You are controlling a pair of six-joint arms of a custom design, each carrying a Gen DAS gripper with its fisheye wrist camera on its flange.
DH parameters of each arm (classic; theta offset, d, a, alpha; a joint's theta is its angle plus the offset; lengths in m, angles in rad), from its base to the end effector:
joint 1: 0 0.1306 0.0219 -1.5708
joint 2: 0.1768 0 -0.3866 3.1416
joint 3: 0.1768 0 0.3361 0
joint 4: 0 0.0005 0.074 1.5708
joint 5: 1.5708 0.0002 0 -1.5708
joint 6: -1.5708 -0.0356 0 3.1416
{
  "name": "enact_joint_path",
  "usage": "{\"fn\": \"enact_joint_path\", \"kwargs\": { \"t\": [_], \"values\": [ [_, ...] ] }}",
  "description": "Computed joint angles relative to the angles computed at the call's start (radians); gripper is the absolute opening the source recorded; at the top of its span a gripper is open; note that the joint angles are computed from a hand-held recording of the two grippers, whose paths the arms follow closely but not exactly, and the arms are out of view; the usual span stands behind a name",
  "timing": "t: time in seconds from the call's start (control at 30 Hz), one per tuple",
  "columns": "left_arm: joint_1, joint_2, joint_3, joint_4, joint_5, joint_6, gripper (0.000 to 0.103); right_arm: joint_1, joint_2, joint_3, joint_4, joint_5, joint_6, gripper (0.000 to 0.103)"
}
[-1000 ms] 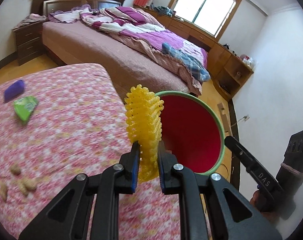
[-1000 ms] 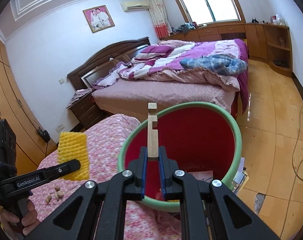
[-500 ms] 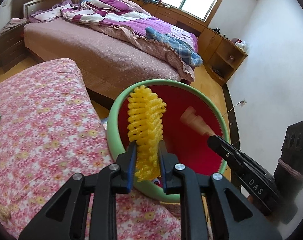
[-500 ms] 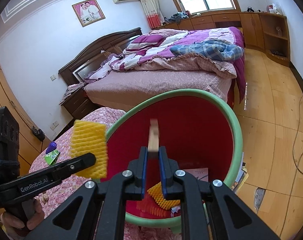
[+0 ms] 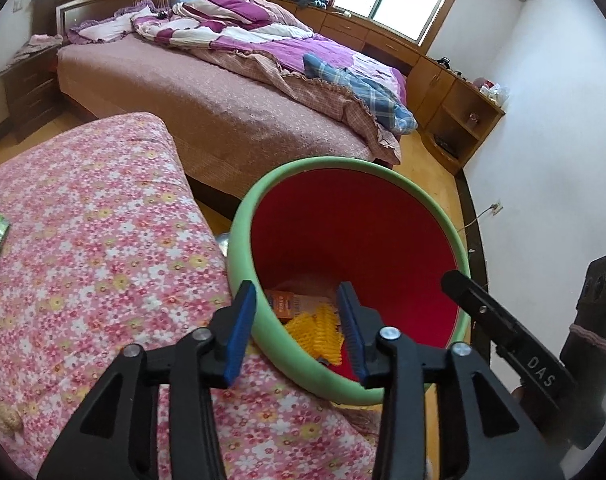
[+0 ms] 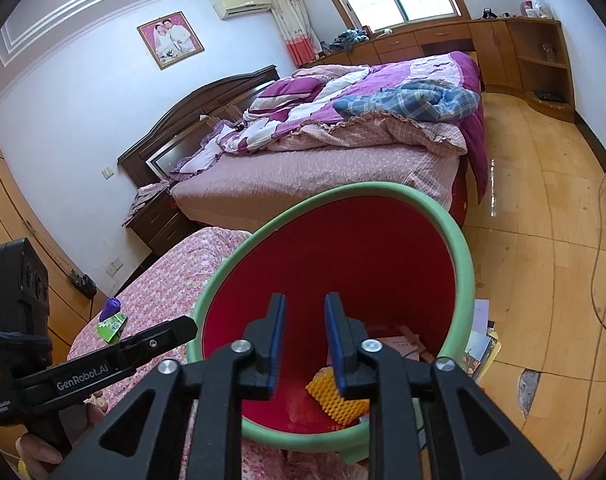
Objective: Collect trash
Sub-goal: 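Open both tools to drop the mesh pad and stick into the bucket, then move both open tools back over the green packet and purple item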
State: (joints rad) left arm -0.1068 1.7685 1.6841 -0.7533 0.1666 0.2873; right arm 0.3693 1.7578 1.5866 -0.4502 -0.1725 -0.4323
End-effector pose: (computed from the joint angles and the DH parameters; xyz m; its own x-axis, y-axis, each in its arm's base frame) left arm 0.5672 -0.0672 0.3809 -0.7696 -0.1985 -0.6068 -0.0027 0.9514 -0.3078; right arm 0.5381 0.2143 0.3710 -0.6965 0.1730 -0.6964 -0.2136 0.8765 0.4314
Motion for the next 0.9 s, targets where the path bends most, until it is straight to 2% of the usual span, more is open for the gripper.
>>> {"fn": "enact_joint_path", "kwargs": {
  "t": [0.07, 0.2, 0.37, 0.57, 0.83, 0.9],
  "values": [
    [0.004, -0.016, -0.020, 0.007, -0.010, 0.004, 0.049, 0.004, -0.007, -0.004, 0.002, 0.008, 0.001, 0.032],
    [0.018, -0.042, -0.047, -0.007, -0.027, 0.016, 0.050, 0.011, -0.012, -0.005, -0.003, 0.013, -0.013, 0.046],
    [0.047, -0.081, -0.081, -0.010, -0.058, 0.032, 0.050, 0.029, -0.013, 0.000, -0.022, 0.021, -0.044, 0.057],
    [0.094, -0.134, -0.134, 0.005, -0.082, 0.054, 0.058, 0.055, -0.027, 0.000, -0.041, 0.045, -0.052, 0.070],
    [0.165, -0.179, -0.168, -0.017, -0.113, 0.023, 0.061, 0.099, -0.030, 0.023, -0.093, 0.069, -0.050, 0.075],
    [0.188, -0.188, -0.174, -0.024, -0.127, 0.016, 0.062, 0.113, -0.025, 0.036, -0.104, 0.074, -0.042, 0.080]
  ]
}}
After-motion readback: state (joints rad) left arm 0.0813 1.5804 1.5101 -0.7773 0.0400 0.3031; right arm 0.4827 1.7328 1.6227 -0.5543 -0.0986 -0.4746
